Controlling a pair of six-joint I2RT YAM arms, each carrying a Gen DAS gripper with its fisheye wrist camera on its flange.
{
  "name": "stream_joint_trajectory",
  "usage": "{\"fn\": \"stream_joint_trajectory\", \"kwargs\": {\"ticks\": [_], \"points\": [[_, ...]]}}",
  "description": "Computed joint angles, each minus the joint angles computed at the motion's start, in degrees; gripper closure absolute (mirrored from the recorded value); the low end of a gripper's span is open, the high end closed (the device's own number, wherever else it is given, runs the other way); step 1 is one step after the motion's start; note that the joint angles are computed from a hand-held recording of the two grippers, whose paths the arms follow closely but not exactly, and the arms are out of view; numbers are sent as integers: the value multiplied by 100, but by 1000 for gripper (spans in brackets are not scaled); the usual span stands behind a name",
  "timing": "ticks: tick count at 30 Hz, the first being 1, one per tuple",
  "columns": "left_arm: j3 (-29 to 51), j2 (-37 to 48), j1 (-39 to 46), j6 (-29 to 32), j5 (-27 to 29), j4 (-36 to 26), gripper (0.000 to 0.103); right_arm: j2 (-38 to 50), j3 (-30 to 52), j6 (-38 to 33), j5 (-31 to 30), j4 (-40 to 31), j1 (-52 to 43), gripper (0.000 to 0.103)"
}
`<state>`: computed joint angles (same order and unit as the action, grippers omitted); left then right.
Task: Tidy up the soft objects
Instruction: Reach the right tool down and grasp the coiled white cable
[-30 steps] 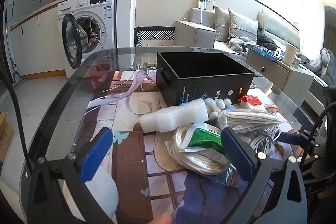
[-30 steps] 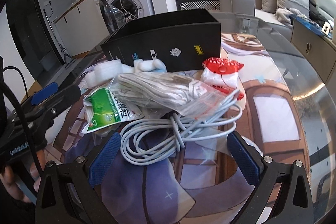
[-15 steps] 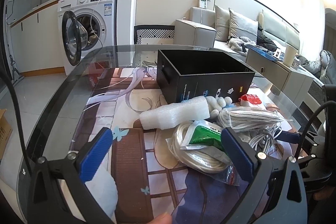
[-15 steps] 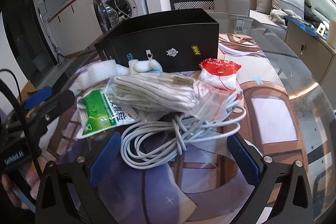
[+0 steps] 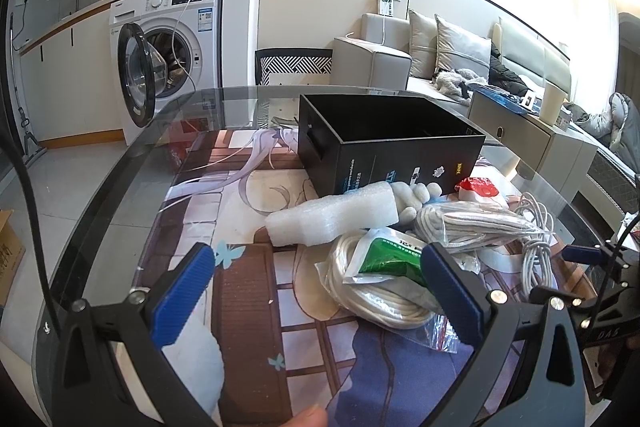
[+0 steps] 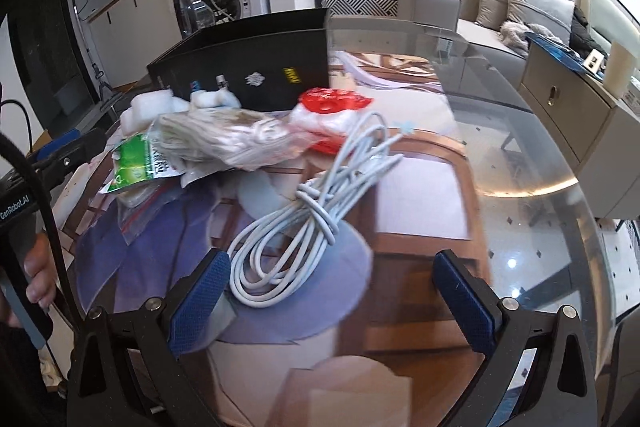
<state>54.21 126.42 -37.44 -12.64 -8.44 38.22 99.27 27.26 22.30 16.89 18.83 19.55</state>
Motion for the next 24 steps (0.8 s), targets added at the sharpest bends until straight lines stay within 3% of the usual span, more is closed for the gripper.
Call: {"fn": "stream_joint_trajectory", "kwargs": {"ticks": [4,7,10,16,20,23,24], "points": [[-4,6,7,21,11,3,0,-183,-160,153,-147,394,-97,0],[-11,11,1,12,-7,21,0,-2,152,331,24,186,-92,2],[-28,7,-4,5,-10,41,0,341,560,487,48,-139,-158,17],[-32,5,-13,-4,-9,41,0,568,709,389,651,-268,76,29],[-29,5,-11,5,-15,38,0,451,459,306,621,-23,53,36],[-44,-14,-24,-4,-50,29,0,327,258,225,472,227,-42,54],[-51,-21,-25,-5,-58,31,0,285,178,215,419,343,-68,66]]}}
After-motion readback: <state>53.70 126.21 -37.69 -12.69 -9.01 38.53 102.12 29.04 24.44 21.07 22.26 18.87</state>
